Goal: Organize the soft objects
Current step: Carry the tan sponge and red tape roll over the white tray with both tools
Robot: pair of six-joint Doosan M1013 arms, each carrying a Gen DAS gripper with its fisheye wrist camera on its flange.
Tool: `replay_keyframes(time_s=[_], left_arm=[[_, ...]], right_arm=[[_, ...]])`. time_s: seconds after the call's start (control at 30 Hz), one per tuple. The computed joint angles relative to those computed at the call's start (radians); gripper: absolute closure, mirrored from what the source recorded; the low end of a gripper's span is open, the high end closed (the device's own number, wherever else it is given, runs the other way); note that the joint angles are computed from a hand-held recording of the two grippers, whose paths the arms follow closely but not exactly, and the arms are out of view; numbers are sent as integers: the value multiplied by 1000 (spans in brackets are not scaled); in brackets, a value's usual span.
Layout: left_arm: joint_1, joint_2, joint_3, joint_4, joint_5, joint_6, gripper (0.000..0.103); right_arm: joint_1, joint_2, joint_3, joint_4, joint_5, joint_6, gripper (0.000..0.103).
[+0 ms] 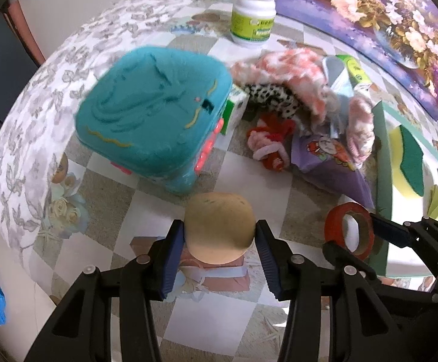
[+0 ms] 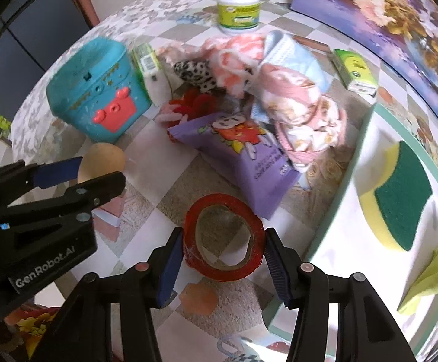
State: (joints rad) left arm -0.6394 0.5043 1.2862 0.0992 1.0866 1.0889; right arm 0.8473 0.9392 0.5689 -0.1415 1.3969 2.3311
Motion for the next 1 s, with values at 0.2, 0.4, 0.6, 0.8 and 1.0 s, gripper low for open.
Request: replay_keyframes(time_s=[0.2,0.4,0.6,0.8,1.0], left_arm=[[-29,-22,-11,35,-30,-1,53],[-58,-28,-48,47,-53,37,53],[-89,-10,-94,36,-60,100,53],[-135,33,-164,22,-38,184,53],[-172,70,-198,-15,-32,253,53]], right_arm=[[1,-96,131,-63,-95,91,47],[-3,-215,303,-165,-157,261,47],[-13,-278,394,-209,-157,398,47],[-32,-328,493,-180,-155,496,47],[-43,-375,583,-159,-144,580,47]])
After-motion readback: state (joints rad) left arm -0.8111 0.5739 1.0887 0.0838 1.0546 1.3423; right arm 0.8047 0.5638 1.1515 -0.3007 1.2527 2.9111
